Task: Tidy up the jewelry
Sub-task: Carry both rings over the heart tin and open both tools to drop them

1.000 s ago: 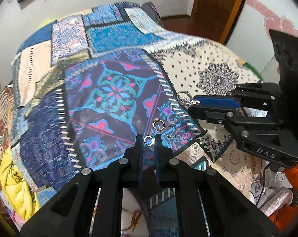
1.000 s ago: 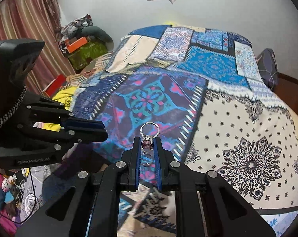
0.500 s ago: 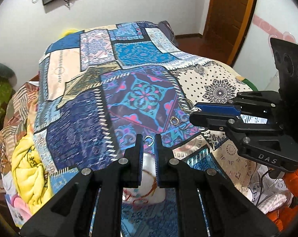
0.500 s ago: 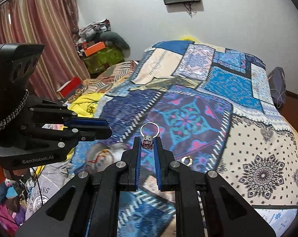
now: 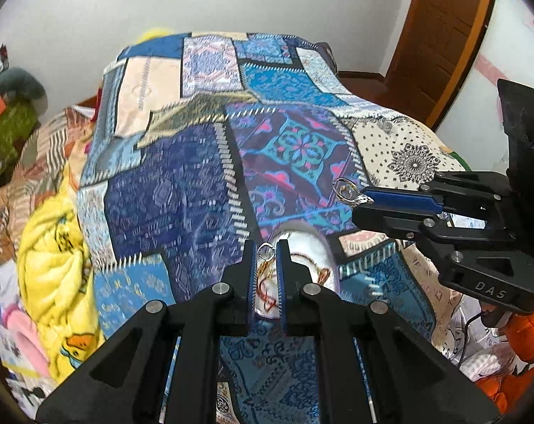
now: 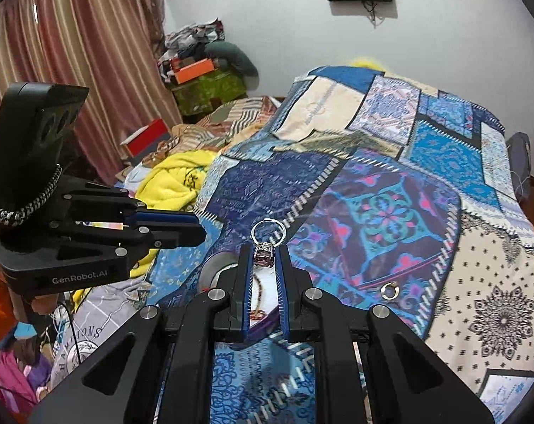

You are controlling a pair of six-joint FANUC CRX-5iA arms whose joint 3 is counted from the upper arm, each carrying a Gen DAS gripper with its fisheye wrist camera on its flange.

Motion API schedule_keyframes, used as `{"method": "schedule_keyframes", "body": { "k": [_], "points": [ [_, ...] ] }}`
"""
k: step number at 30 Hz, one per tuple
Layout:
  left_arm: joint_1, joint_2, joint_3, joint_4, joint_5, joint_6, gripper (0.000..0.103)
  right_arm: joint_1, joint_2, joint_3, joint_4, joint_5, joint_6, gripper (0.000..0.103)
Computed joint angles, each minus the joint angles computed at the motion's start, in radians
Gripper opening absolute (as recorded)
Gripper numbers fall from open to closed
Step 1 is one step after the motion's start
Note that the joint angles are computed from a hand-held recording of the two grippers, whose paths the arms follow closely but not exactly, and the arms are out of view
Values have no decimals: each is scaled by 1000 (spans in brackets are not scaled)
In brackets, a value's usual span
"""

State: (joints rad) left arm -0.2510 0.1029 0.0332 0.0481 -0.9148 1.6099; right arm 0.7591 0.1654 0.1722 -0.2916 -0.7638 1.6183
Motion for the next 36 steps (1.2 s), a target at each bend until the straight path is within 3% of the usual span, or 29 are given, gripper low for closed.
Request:
{"method": "schedule_keyframes", "body": {
  "k": [19, 33, 36],
  "points": [
    [27, 34, -75, 72, 14, -42, 9, 29, 96, 63, 8, -113, 25, 11],
    [33, 20, -83, 71, 12, -35, 9, 56, 91, 37, 87, -96, 0, 11],
    [32, 15, -77, 60, 4, -23, 10, 58, 86, 32, 103, -89, -15, 15]
  ]
}}
